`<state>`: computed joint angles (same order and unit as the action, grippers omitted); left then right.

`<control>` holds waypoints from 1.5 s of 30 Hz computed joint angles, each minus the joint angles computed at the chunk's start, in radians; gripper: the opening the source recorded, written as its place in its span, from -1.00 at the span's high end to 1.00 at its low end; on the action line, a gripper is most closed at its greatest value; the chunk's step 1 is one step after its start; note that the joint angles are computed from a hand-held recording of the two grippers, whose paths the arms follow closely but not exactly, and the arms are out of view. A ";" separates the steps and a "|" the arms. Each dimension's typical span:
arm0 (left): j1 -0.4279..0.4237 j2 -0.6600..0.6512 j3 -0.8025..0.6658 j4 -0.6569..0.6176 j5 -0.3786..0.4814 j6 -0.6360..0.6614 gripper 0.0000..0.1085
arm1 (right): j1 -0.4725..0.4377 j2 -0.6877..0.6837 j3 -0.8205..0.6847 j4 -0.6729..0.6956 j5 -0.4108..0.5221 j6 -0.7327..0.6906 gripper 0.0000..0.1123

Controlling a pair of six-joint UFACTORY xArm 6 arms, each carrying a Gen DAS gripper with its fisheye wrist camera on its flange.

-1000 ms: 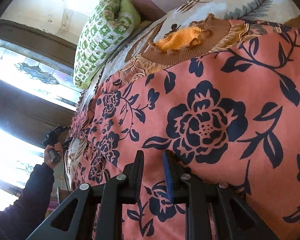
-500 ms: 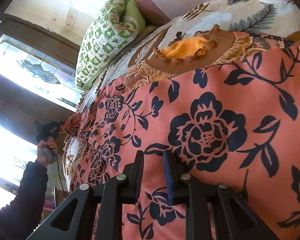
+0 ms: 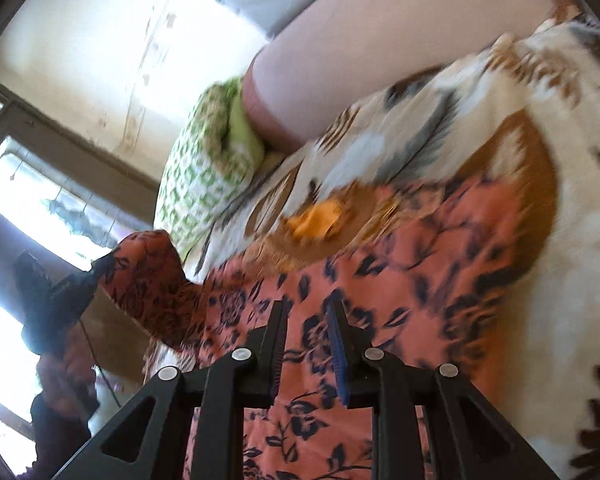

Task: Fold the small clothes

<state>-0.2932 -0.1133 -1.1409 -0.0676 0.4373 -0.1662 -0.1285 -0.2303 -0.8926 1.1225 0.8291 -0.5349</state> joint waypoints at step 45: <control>0.167 0.153 0.023 0.367 0.229 -0.197 -0.35 | 0.021 0.080 -0.036 -0.335 -0.246 0.255 0.67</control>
<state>-0.1266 0.0401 -1.1183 0.2998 0.6667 -0.3632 -0.1072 -0.1503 -0.9283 0.7877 0.5829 -0.2801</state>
